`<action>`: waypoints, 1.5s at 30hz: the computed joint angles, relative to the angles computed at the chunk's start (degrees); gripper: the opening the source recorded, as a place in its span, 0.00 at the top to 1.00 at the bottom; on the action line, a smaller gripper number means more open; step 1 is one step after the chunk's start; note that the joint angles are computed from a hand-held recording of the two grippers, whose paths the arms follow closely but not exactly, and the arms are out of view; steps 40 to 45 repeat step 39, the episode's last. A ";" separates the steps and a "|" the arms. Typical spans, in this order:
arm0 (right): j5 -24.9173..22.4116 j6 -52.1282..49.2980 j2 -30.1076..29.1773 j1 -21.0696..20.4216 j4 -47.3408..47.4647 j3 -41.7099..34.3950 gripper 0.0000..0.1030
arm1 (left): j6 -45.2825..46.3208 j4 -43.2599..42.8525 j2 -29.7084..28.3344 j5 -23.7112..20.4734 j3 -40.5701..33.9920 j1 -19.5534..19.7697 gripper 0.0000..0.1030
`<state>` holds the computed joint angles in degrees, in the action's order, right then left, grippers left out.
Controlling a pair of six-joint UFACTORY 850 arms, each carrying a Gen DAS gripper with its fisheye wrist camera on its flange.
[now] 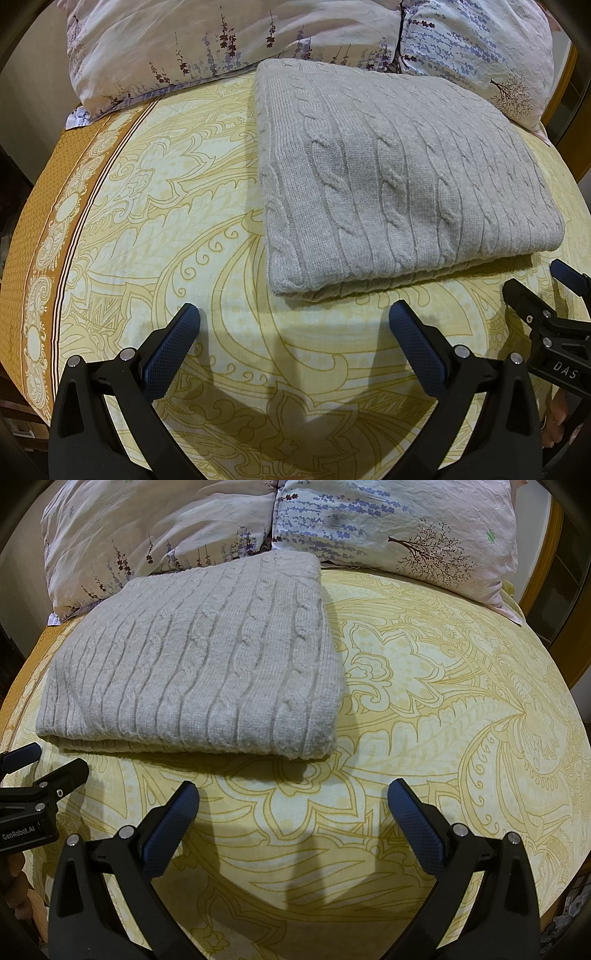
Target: Fold small clothes
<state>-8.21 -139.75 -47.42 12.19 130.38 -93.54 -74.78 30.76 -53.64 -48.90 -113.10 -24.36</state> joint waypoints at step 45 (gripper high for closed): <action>-0.05 -1.01 -0.05 0.03 1.02 -0.02 0.02 | -0.51 0.21 0.27 0.20 0.52 -0.03 0.01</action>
